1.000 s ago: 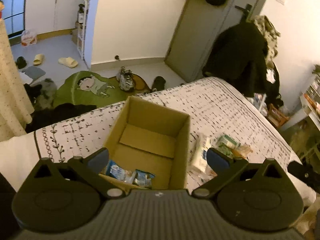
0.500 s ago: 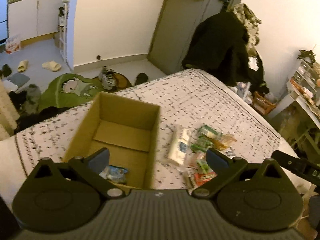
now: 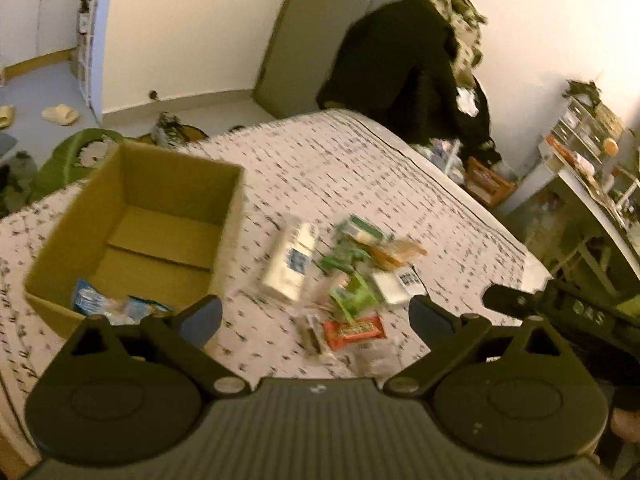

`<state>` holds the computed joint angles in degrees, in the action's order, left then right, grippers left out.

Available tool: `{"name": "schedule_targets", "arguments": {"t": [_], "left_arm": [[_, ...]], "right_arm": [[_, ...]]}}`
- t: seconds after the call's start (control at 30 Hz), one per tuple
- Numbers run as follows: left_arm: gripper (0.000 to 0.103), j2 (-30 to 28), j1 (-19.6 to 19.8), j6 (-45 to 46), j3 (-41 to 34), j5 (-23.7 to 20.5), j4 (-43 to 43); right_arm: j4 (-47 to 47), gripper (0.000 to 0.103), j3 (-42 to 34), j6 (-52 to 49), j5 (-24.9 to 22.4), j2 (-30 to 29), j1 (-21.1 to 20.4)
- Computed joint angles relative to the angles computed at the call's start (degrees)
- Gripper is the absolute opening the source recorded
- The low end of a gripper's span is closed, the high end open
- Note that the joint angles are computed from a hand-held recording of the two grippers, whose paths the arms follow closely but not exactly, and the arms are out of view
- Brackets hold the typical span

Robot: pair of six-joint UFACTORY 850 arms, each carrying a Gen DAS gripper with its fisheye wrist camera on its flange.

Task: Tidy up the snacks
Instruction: 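Move the left tool back to the snack pile toward a clear bag, then close the left tool on a clear snack bag while the right tool grasps a brown-filled clear bag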

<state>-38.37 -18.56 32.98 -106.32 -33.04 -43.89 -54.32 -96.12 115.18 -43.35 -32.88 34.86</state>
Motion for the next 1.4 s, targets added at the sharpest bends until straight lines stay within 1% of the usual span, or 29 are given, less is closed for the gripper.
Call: {"name": "schedule_targets", "arguments": {"t": [0.17,0.2,0.27,0.33,0.4,0.43,0.47,0.5,0.57,0.67,0.77,0.9,0.97,1.03,1.17,1.2,1.23,1.27,1.3,1.4], "left_arm": [[0.096,-1.8,-1.0,0.1,-0.8,-2.0,-1.7],[0.096,-2.3,-1.2,-0.7,-1.1,-2.1,-1.0],[0.089,-3.4,-1.7,-2.4,-2.0,-2.7,0.3],[0.086,-4.7,-2.0,-4.2,-3.2,-3.6,1.5],[0.082,-5.9,-2.4,-5.3,-4.0,-3.5,2.5],[0.077,-6.5,-2.5,-6.0,-4.6,-3.4,3.2],[0.073,-7.3,-2.6,-6.8,-5.4,-3.5,3.8],[0.070,-8.1,-2.7,-7.8,-6.2,-3.7,4.4],[0.062,-9.3,-2.5,-9.9,-7.3,-3.9,5.1],[0.060,-10.5,-2.3,-11.6,-8.1,-4.2,5.4],[0.057,-11.3,-2.3,-13.2,-8.7,-4.0,6.3],[0.051,-13.2,-2.4,-15.5,-10.8,-4.5,7.5],[0.049,-14.2,-2.5,-16.8,-11.8,-4.8,8.1],[0.043,-15.5,-2.6,-17.9,-13.2,-5.6,9.1],[0.042,-16.9,-2.7,-18.4,-15.2,-6.1,9.2],[0.040,-17.2,-2.8,-18.8,-15.7,-6.2,9.7],[0.033,-17.3,-3.0,-19.1,-15.9,-6.1,10.8],[0.021,-17.3,-3.3,-20.1,-16.0,-5.8,13.2],[0.018,-17.2,-3.5,-21.2,-16.0,-5.5,15.2],[0.016,-16.9,-3.0,-20.7,-15.5,-6.0,14.3]], "right_arm": [[0.1,0.101,0.7,1.9,1.5,0.1,-1.0],[0.7,0.099,0.6,1.6,1.9,-0.1,-1.2],[2.2,0.097,0.2,0.0,2.7,-0.6,-1.8],[3.6,0.097,-0.2,-1.6,3.9,-1.1,-2.3],[5.5,0.091,-0.7,-4.1,5.1,-1.7,-2.6],[6.6,0.089,-1.0,-5.5,5.6,-2.1,-2.7],[8.1,0.082,-1.4,-7.3,6.0,-2.5,-2.9],[9.6,0.078,-1.7,-9.0,6.4,-2.9,-3.0],[12.8,0.077,-2.6,-12.4,6.7,-3.7,-3.4],[17.3,0.076,-4.8,-18.7,5.2,-5.4,-3.7],[22.4,0.066,-6.7,-25.9,5.4,-7.0,-4.1],[26.0,0.066,-9.2,-32.6,3.1,-8.9,-4.2],[26.8,0.066,-9.6,-34.5,2.9,-9.2,-4.1],[27.8,0.066,-10.4,-37.0,2.4,-9.8,-4.1],[28.9,0.067,-12.2,-40.4,1.7,-11.1,-4.0],[29.5,0.067,-12.5,-41.1,1.6,-11.4,-4.1],[29.7,0.067,-12.9,-41.4,1.4,-11.7,-4.1],[29.8,0.067,-13.4,-41.7,0.9,-12.0,-4.1],[30.0,0.067,-14.1,-42.3,0.4,-12.5,-4.1],[30.5,0.068,-16.4,-44.9,-1.1,-14.0,-3.9]]}}
